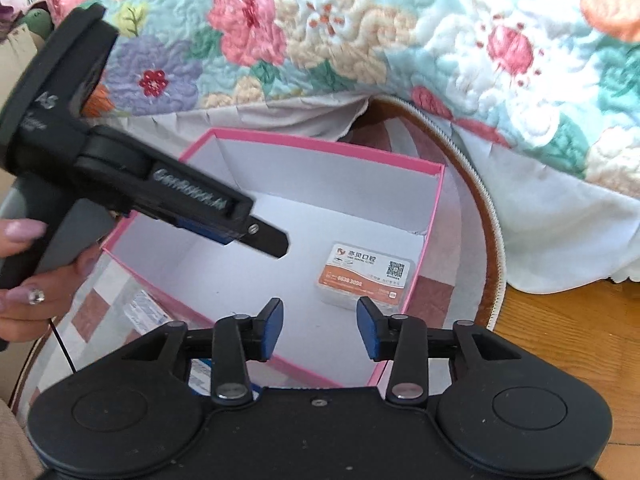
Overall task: Organize objects
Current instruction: 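Withdraw the left tool from the pink box toward the tissue pack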
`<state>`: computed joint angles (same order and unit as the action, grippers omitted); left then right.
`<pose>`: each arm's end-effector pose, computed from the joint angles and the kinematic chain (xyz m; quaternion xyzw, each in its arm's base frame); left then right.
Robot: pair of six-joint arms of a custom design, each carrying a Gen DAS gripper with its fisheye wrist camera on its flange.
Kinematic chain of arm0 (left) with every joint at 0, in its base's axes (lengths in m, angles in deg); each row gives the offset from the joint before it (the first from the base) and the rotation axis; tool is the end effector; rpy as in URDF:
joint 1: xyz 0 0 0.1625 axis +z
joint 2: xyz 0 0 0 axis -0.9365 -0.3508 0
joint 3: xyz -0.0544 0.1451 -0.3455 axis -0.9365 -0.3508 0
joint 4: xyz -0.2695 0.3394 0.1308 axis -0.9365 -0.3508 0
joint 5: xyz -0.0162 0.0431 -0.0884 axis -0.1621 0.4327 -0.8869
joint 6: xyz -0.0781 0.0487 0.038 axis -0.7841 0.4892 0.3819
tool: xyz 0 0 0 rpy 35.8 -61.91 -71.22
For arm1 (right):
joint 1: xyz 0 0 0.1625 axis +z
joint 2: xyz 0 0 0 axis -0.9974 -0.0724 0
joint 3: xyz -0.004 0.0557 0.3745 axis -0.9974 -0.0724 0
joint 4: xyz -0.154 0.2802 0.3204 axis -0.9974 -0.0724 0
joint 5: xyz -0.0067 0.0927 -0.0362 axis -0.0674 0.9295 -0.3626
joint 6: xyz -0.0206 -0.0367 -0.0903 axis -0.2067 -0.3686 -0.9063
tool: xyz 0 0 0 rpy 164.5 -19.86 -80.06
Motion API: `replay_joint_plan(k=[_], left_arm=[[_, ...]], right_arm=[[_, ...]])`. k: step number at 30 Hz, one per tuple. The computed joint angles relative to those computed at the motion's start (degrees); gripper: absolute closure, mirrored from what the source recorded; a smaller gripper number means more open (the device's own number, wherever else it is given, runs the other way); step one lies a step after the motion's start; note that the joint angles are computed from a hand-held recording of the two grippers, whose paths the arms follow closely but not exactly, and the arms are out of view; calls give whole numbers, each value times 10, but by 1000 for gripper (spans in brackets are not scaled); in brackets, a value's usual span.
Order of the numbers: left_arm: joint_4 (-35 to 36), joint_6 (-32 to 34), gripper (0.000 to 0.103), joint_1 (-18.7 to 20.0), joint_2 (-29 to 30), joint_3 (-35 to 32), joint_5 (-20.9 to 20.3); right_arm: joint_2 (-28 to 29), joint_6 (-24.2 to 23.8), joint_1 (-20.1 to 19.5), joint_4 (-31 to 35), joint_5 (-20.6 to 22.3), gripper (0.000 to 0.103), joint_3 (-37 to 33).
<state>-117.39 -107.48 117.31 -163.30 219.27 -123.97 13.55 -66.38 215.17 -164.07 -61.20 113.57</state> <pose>-0.1341 -0.4020 0.1751 0.2032 0.9607 -0.0876 0.1677 0.2591 -0.2224 0.0508 0.1131 -0.9005 0.3018 0.2918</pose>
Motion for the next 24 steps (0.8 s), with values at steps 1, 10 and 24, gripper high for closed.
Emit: replay_joint_plan(k=[1, 10, 24], left_arm=[[30, -15, 39, -22, -52, 28, -3], [214, -33, 32, -86, -196, 23, 17], [435, -124, 26, -182, -369, 19, 46]], right_arm=[[-7, 10, 9, 12, -3, 52, 0], [-53, 121, 101, 128, -36, 48, -12], [-79, 254, 202, 301, -24, 42, -56]])
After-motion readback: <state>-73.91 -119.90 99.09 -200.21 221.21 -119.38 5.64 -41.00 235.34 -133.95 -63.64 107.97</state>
